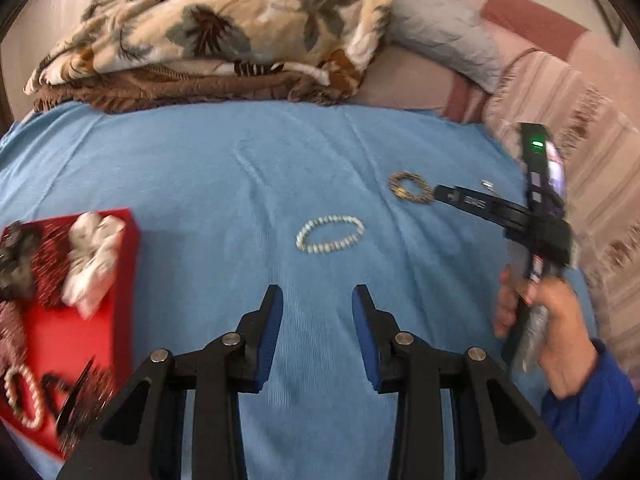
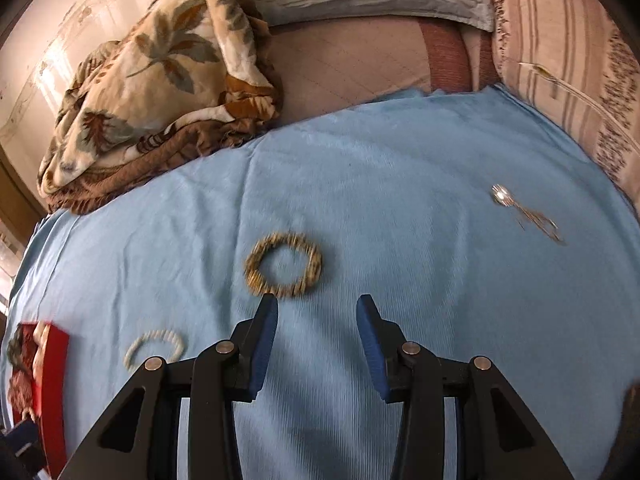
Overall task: Organize jewelry
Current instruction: 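Grasp the small pearl bracelet with the left tool while the right tool grasps the gold beaded bracelet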
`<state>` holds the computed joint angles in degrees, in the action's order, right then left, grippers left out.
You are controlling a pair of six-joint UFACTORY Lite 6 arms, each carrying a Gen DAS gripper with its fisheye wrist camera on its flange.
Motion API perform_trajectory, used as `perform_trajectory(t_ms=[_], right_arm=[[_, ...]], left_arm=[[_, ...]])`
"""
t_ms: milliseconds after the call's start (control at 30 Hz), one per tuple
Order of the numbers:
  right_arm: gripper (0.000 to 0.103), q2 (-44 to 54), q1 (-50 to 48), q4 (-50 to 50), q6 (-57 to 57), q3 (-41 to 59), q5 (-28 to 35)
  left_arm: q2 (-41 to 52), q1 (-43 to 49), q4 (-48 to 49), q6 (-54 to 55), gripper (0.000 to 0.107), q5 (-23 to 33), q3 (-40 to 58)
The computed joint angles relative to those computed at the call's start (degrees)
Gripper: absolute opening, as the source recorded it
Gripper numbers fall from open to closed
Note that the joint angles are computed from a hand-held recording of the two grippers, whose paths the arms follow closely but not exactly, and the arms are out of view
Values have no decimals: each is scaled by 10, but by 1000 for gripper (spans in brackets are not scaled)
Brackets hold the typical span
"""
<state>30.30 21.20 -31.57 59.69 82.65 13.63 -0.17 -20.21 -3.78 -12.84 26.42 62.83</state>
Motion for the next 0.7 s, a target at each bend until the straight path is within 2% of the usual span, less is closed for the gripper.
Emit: perform_trajectory(t_ms=[33,133,167,233,333,433,500,533,567,633,700], right_arm=[[44,17,-7,30,-33,18,-1],[44,66,-30,147,-147,67,-12],[44,74,-34,156,-158,73,-24],[44,86,-31,123,-135,89,-22],[45,105,-19,4,-42,110,-9],[43,128,0,-72,16,146,41],[22,129,6,-99,37,153,66],[17,127,6,-94,31,152,66],[9,112,3,-74,16,131,54],[9,67,-1,-18,-22,69,18],[8,21,3,-7,-18,3,-9]], left_arm=[[51,7,-10,2,28,-6,36],[174,25,-73,39,28,-11,129],[202,26,-73,35,28,-10,153],[265,22,-58,30,28,-7,211],[332,7,9,-1,28,4,275],[355,-10,95,-61,28,-5,292],[362,-27,156,-107,17,14,304],[354,-31,151,-101,5,16,295],[345,-31,131,-82,5,15,285],[318,-35,120,-71,5,10,251],[279,-38,118,-74,5,-1,203]])
